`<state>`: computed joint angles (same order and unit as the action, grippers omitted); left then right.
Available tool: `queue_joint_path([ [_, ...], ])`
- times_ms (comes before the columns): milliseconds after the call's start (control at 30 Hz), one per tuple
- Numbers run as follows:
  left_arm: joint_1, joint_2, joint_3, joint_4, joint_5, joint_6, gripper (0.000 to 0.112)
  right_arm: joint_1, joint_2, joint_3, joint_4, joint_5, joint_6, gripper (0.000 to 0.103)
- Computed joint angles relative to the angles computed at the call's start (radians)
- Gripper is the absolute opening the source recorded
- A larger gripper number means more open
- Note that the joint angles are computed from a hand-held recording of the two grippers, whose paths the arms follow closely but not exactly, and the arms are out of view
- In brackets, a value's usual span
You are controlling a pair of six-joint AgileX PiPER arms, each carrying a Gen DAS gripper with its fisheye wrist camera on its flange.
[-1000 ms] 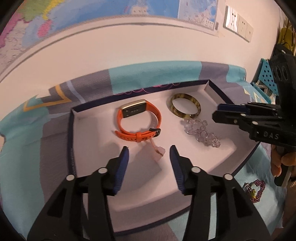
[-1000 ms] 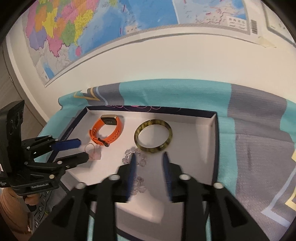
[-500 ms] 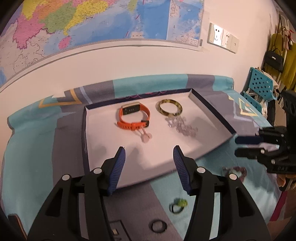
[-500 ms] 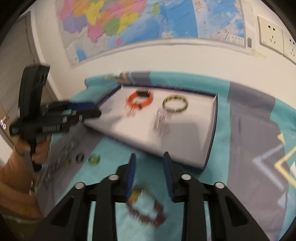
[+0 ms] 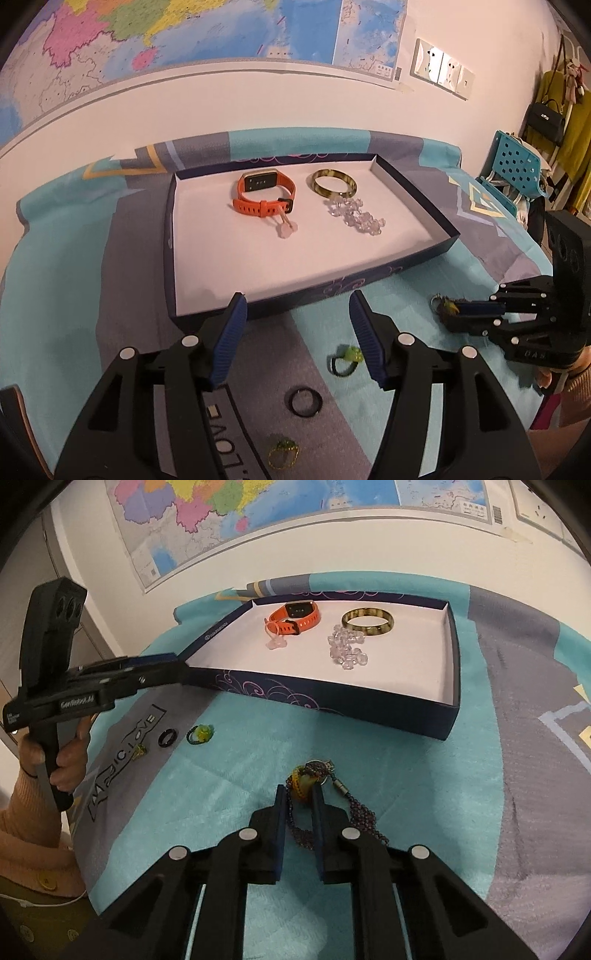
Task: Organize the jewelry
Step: 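Grasp the dark red beaded necklace by its yellow pendant with the right gripper, then lift the beaded necklace with the right gripper toward the box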
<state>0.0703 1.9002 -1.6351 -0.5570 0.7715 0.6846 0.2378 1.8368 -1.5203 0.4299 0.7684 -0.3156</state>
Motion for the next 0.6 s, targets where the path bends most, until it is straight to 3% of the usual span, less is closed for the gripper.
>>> queue_joint_path([
  [333, 0.009, -0.010, 0.039, -0.022, -0.001, 0.012, 0.058, 0.057, -0.054, 0.008, -0.171, -0.025, 0.111, 0.013],
  [400, 0.008, -0.015, 0.049, -0.025, -0.004, 0.017, 0.058, 0.078, -0.046, 0.009, -0.212, -0.030, 0.132, 0.024],
  [433, 0.007, -0.017, 0.053, -0.026, -0.004, 0.019, 0.058, 0.080, -0.044, 0.012, -0.206, -0.032, 0.126, 0.024],
  [600, 0.008, -0.027, 0.073, -0.030, -0.011, 0.027, 0.058, 0.052, -0.049, 0.037, -0.125, -0.045, 0.095, 0.016],
])
